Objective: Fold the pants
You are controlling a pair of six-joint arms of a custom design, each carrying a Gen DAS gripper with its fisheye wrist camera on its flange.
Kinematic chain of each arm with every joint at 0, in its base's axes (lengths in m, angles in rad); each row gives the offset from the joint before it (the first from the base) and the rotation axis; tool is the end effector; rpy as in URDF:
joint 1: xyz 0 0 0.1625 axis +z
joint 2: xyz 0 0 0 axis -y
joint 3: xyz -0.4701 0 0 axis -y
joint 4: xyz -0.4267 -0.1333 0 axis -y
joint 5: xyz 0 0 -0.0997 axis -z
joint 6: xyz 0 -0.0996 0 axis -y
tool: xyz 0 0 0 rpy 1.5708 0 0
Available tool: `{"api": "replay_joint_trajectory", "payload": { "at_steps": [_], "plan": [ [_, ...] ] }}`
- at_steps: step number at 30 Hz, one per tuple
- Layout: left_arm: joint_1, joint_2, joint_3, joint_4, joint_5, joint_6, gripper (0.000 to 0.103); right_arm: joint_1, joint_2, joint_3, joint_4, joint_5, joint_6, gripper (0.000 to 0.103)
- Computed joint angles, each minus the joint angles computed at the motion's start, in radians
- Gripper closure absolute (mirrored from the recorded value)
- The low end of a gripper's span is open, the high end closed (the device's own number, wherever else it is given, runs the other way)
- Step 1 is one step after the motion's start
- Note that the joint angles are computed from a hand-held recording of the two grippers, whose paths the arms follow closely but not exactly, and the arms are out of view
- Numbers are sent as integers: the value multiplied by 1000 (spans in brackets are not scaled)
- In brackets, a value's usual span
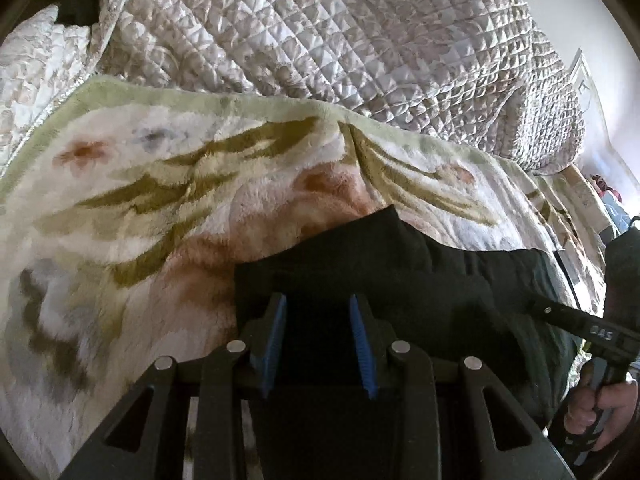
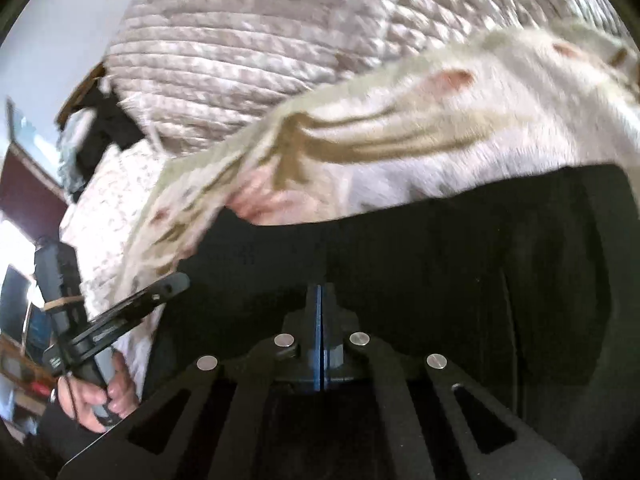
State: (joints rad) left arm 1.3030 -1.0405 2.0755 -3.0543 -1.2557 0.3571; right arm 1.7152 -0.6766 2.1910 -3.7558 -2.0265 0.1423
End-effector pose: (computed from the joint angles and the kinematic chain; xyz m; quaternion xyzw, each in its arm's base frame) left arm 0.0031 -0.6090 0.1590 0.2628 0.9270 -0.2126 0.1626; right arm 0.1640 -0.5060 0.0227 -0.0734 -0.9200 0.3477 0.1653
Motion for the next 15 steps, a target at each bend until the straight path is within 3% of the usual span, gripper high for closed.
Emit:
{"api": "replay_joint_trajectory", "payload": {
  "at_steps": [6,10,12,15],
  "plan": [
    [-8,-87,118,-44,-7,2,68,89,28,31,-17,-41,-52,100],
    [-7,-134,195,-63,3,19,68,97,56,53,36,-79,-35,100],
    [-7,-146,223,-85,11,33,68,103,70,67,-11,-84,-48,100],
    [-16,-180,249,-75,13,17,68,128,56,72,18,-122,-19,100]
  ]
}}
